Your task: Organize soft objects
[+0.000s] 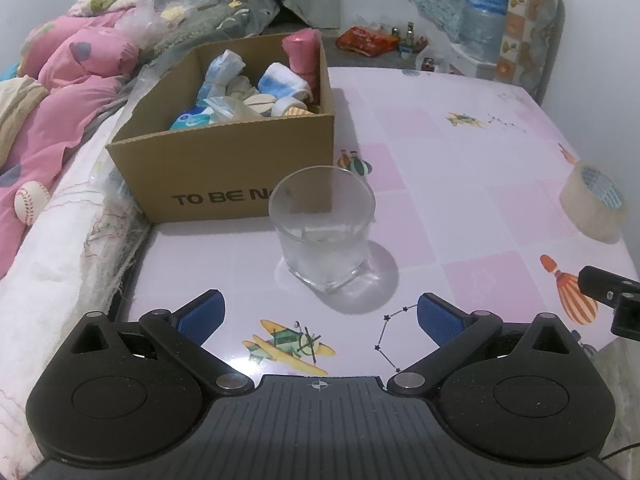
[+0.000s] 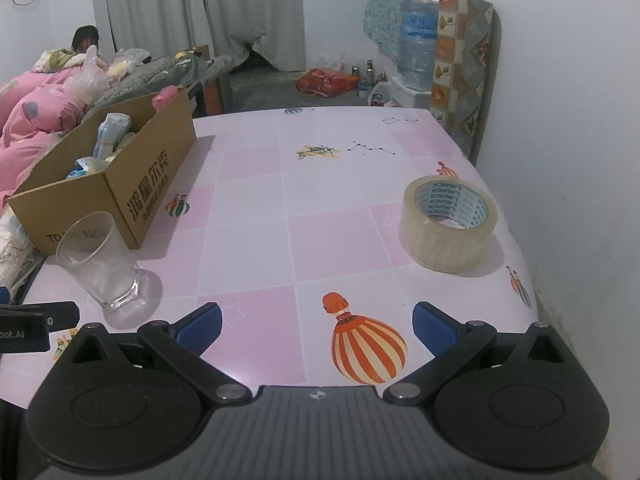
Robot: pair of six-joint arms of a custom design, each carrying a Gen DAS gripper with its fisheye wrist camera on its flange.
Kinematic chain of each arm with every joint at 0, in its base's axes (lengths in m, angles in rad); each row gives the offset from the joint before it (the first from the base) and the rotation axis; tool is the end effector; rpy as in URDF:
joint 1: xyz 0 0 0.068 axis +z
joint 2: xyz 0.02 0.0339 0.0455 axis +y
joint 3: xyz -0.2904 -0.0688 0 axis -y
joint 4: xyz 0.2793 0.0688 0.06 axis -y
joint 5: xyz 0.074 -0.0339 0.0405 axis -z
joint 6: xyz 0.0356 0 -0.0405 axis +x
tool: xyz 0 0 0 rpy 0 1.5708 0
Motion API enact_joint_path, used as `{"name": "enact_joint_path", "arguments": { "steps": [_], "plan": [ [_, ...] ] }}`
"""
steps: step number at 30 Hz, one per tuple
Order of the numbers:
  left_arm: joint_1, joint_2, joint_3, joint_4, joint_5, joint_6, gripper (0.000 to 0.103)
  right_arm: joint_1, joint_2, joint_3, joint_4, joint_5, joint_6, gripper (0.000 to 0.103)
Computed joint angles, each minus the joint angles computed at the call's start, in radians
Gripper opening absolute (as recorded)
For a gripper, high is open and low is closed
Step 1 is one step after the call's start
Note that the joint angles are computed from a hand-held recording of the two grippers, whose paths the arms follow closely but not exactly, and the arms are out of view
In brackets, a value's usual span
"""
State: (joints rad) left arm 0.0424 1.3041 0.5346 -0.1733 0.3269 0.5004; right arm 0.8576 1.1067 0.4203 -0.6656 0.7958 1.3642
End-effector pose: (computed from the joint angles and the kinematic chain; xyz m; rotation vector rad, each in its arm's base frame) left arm 0.2494 -0.0009 0.1552 0.6835 2.3547 -0.1759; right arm 0.1275 0.1086 0.1460 0.6878 2.2279 -0.2053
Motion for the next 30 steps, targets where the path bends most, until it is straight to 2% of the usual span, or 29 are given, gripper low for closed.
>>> {"name": "enact_joint_path", "arguments": {
  "steps": [30],
  "plan": [
    [-0.006, -0.003, 0.001, -0.001, -0.002, -0.005, 0.103, -0.008, -0.008, -0.004, 0.003, 0.001, -0.013, 0.07]
  ]
}}
